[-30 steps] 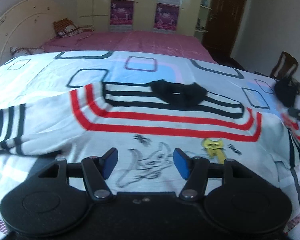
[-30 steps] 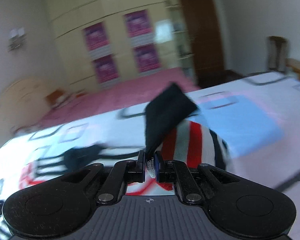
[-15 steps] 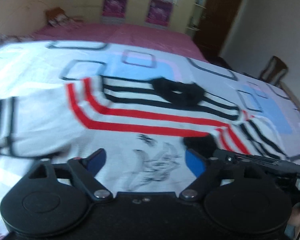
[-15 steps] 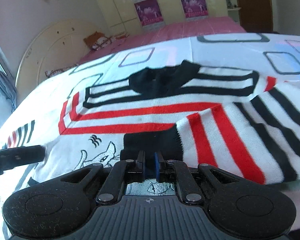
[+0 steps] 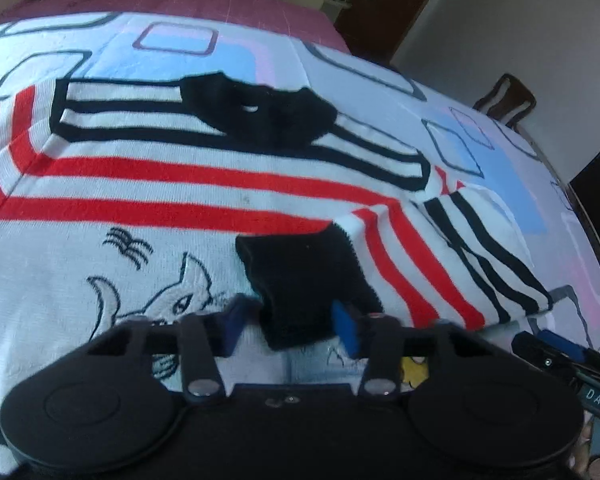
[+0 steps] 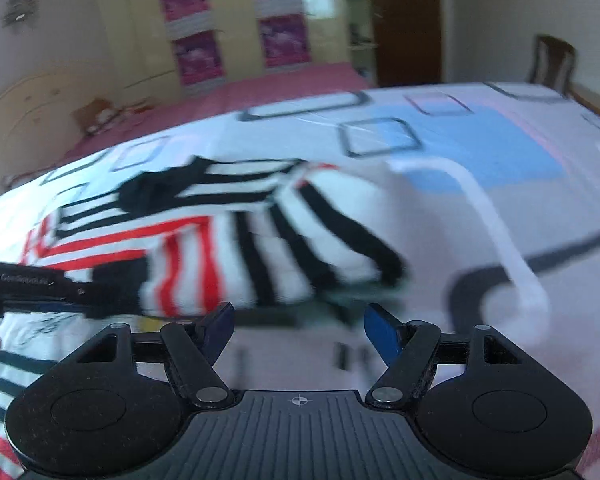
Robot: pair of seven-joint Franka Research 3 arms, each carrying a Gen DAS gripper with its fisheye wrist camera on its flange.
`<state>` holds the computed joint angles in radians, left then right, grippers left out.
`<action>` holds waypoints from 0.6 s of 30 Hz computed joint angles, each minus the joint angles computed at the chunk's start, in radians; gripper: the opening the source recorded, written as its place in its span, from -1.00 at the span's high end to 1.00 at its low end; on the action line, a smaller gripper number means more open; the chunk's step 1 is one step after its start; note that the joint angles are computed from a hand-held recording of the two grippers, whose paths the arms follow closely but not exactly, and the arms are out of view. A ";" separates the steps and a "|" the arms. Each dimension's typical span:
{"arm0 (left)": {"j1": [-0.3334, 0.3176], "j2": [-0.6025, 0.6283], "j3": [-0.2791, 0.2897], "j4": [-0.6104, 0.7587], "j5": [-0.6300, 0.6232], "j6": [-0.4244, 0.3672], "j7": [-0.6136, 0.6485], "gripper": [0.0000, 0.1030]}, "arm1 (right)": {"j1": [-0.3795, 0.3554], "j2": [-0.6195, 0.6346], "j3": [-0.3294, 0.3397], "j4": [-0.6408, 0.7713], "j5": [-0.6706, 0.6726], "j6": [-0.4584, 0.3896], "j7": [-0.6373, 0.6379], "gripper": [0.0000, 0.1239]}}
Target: Fold small clothes
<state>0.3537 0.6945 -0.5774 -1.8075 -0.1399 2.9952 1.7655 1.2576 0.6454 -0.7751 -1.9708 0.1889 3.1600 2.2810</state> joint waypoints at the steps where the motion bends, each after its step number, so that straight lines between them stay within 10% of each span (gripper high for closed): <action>1: 0.021 0.012 -0.027 0.000 -0.003 0.008 0.022 0.79 | -0.004 0.000 0.000 -0.005 0.003 -0.003 0.002 0.06; 3: 0.041 0.027 -0.052 0.005 -0.007 0.013 0.034 0.85 | -0.029 0.001 0.017 0.000 0.008 -0.020 0.011 0.30; 12: 0.271 0.054 -0.294 -0.039 0.019 0.169 0.080 0.88 | -0.193 0.016 0.158 0.075 0.003 0.008 0.023 0.30; 16: 0.286 0.012 -0.255 -0.048 0.061 0.234 0.029 0.88 | -0.244 0.048 0.206 0.148 0.001 -0.011 0.006 0.31; 18: 0.236 -0.020 -0.161 -0.043 0.063 0.235 -0.021 0.88 | -0.228 0.068 0.183 0.169 -0.017 -0.035 0.016 0.61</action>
